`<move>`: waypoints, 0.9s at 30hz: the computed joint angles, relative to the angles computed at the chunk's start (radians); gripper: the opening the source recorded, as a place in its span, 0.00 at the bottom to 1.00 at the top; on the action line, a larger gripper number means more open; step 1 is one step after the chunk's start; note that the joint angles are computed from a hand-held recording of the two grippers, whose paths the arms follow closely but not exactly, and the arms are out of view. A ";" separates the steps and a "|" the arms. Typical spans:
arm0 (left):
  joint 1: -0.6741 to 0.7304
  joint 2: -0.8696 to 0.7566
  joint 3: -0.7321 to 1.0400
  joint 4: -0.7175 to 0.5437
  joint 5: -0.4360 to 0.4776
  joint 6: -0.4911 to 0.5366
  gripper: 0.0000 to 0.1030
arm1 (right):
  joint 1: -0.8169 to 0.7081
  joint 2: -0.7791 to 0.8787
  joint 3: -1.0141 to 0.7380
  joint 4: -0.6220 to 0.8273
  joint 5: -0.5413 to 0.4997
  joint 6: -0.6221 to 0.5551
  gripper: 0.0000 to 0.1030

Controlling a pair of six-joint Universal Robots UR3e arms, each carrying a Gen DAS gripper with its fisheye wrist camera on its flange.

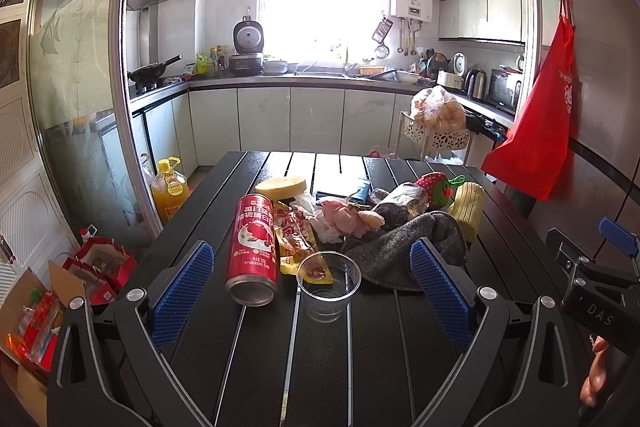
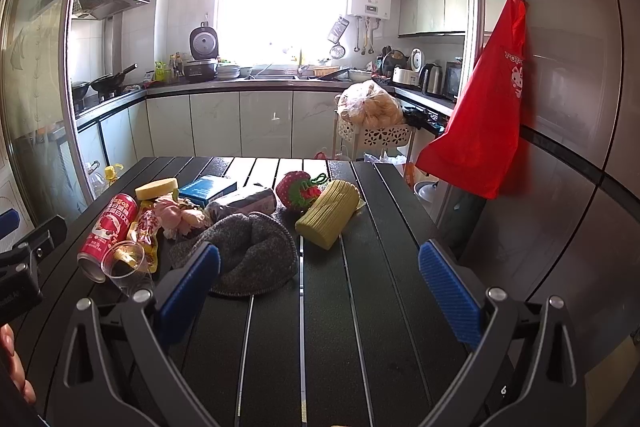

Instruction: Collect trash

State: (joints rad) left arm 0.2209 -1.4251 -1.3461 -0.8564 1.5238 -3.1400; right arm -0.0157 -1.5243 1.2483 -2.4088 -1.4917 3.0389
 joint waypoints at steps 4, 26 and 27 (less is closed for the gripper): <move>0.001 0.000 0.000 -0.001 -0.001 0.000 0.92 | -0.001 0.000 -0.001 0.001 0.002 0.001 0.97; 0.002 0.005 -0.011 0.004 -0.002 0.003 0.92 | -0.004 0.000 -0.001 0.002 0.003 -0.002 0.97; 0.004 0.007 -0.013 0.003 -0.004 0.003 0.92 | -0.005 -0.001 -0.001 0.003 0.005 -0.001 0.97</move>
State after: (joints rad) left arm 0.2250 -1.4178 -1.3588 -0.8529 1.5202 -3.1367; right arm -0.0204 -1.5250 1.2475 -2.4059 -1.4867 3.0375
